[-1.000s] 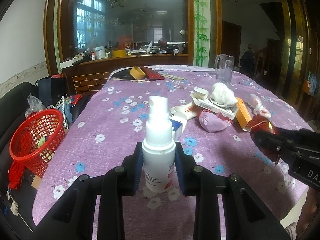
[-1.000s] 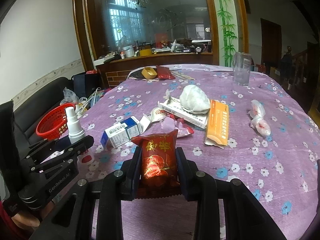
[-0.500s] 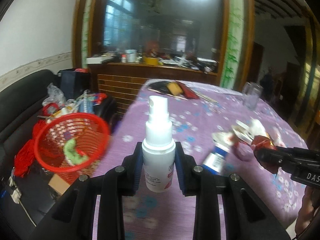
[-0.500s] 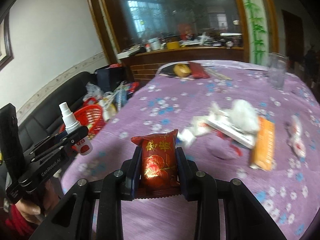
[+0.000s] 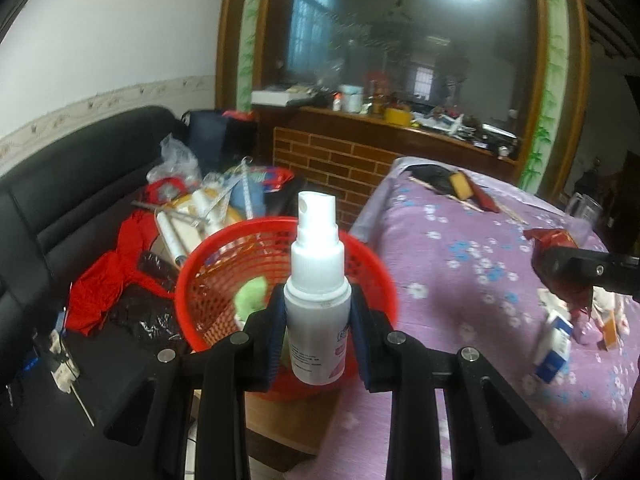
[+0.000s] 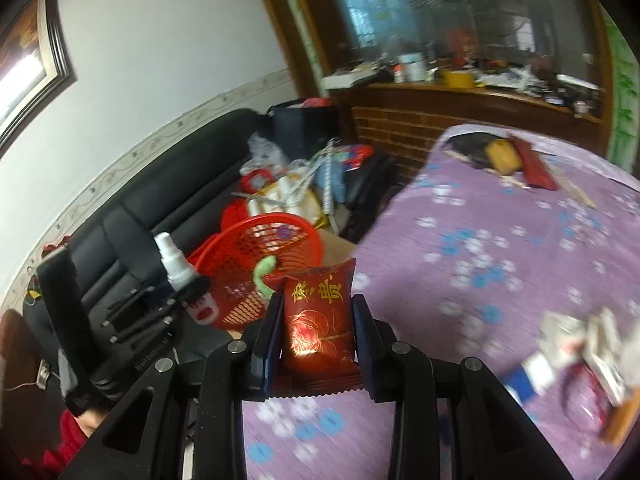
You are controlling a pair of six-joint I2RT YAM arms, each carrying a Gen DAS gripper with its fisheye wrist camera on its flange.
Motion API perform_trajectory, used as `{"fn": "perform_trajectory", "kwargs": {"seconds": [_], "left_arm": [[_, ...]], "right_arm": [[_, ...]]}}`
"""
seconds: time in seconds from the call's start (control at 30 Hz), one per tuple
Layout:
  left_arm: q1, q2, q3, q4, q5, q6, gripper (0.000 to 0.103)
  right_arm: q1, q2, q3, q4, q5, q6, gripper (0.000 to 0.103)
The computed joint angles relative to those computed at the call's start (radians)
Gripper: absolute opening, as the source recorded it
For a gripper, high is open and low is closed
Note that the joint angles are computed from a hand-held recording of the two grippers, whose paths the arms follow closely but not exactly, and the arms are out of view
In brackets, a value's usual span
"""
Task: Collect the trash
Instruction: 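Carry the bottle and snack bag to the red basket and open both tools, then move the left tool to the blue-and-white medicine box while the right tool reaches the orange box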
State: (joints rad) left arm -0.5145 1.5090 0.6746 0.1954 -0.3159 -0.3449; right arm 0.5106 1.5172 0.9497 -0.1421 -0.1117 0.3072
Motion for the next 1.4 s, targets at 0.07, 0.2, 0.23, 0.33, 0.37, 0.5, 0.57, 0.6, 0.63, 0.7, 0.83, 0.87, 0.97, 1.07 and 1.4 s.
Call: {"fn": "perform_trajectory", "kwargs": {"seconds": [0.07, 0.2, 0.23, 0.33, 0.37, 0.5, 0.57, 0.6, 0.63, 0.7, 0.83, 0.87, 0.97, 1.07, 1.4], "left_arm": [[0.057, 0.042, 0.025, 0.002, 0.052, 0.013, 0.029], [0.113, 0.088, 0.052, 0.012, 0.092, 0.035, 0.029], [0.123, 0.099, 0.056, 0.023, 0.09, 0.039, 0.029], [0.14, 0.113, 0.076, 0.02, 0.089, 0.044, 0.048], [0.138, 0.11, 0.074, 0.028, 0.076, 0.035, 0.062], [0.127, 0.072, 0.051, 0.041, 0.062, 0.03, 0.063], [0.103, 0.049, 0.031, 0.044, 0.058, 0.022, 0.063], [0.081, 0.04, 0.024, 0.044, 0.052, 0.023, 0.063], [0.061, 0.035, 0.017, 0.051, 0.045, 0.028, 0.063], [0.007, 0.027, 0.011, 0.051, 0.012, 0.03, 0.063], [-0.14, 0.033, 0.021, 0.043, -0.043, 0.031, 0.063], [-0.177, 0.042, 0.03, 0.039, -0.044, 0.028, 0.063], [-0.275, 0.093, 0.071, 0.025, -0.06, 0.019, 0.063], [-0.357, 0.16, 0.132, 0.002, -0.063, 0.021, 0.063], [-0.514, 0.461, 0.516, -0.203, 0.016, 0.121, 0.066]], "right_arm": [[0.013, 0.091, 0.082, 0.001, -0.009, 0.007, 0.036], [0.039, 0.279, 0.278, -0.027, -0.013, 0.024, 0.036], [0.042, 0.333, 0.338, -0.035, -0.025, 0.033, 0.037], [0.04, 0.442, 0.468, -0.066, -0.055, 0.052, 0.04], [0.036, 0.454, 0.486, -0.07, -0.059, 0.056, 0.043], [0.007, 0.43, 0.446, -0.029, -0.075, 0.087, 0.053], [-0.008, 0.369, 0.368, -0.006, -0.072, 0.087, 0.053], [-0.015, 0.33, 0.319, 0.004, -0.07, 0.086, 0.053], [-0.019, 0.282, 0.255, 0.022, -0.067, 0.083, 0.053], [-0.024, 0.2, 0.147, 0.049, -0.057, 0.077, 0.053], [-0.045, -0.015, -0.119, 0.092, -0.021, 0.057, 0.053], [-0.064, -0.071, -0.179, 0.096, -0.022, 0.055, 0.053], [-0.149, -0.242, -0.358, 0.103, -0.046, 0.049, 0.053], [-0.3, -0.443, -0.517, 0.048, -0.104, 0.002, 0.053], [-1.213, -0.683, -0.612, -0.313, -0.517, -0.445, 0.053]]}}
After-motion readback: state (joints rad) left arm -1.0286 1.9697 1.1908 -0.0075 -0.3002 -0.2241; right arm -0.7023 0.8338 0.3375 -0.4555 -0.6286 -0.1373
